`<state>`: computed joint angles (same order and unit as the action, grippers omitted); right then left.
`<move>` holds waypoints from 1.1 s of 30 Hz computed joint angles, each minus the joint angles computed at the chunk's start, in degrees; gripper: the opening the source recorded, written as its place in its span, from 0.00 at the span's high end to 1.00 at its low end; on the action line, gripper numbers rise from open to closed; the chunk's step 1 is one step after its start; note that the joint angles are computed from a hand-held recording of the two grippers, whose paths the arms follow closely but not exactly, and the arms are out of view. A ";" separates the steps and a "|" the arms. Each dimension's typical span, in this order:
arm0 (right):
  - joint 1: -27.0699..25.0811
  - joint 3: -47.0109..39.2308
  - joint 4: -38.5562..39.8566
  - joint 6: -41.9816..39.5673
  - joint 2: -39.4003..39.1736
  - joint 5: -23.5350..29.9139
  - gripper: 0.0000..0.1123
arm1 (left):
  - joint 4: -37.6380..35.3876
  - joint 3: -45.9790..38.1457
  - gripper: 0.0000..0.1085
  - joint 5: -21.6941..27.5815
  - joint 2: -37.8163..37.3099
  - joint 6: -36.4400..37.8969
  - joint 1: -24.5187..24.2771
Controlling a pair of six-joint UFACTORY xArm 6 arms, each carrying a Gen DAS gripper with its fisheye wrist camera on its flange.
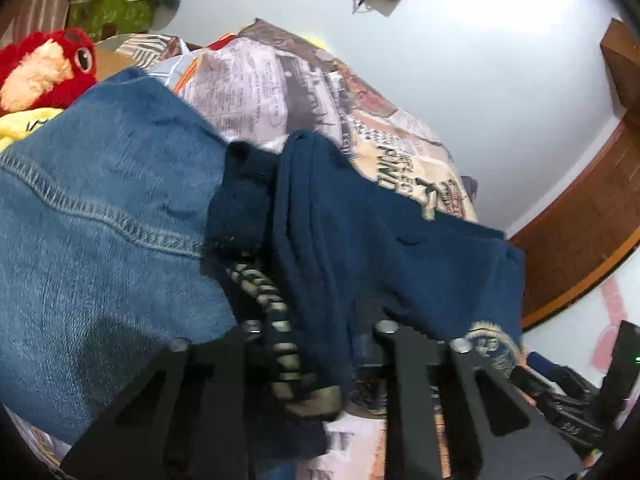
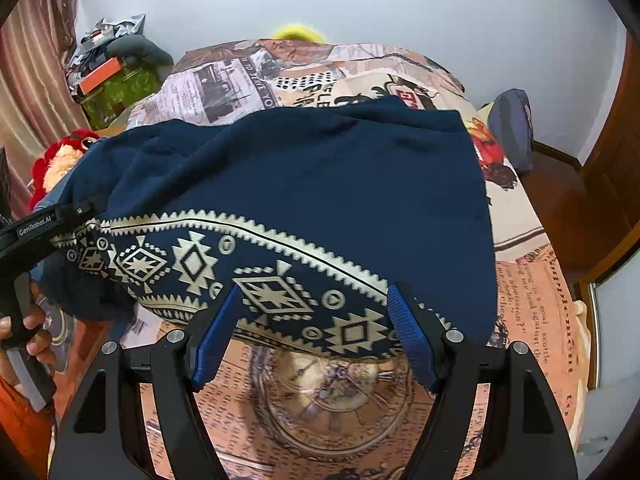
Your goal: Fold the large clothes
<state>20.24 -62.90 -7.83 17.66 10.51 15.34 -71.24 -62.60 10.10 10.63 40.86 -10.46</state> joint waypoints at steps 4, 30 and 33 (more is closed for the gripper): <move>0.63 -0.68 -2.93 2.11 -1.18 0.79 0.36 | -7.37 1.28 0.86 3.08 -5.09 7.26 0.85; 7.34 -13.98 32.91 -24.56 9.63 11.71 0.35 | 4.89 11.45 0.86 -5.83 -20.74 5.61 -5.76; 5.49 -6.83 38.04 -29.36 3.53 8.19 0.35 | 15.18 10.49 0.86 -7.46 -19.22 -2.86 -8.66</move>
<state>25.73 -69.72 30.21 -11.70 14.04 23.54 -56.06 -52.11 2.64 -8.59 38.00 -19.12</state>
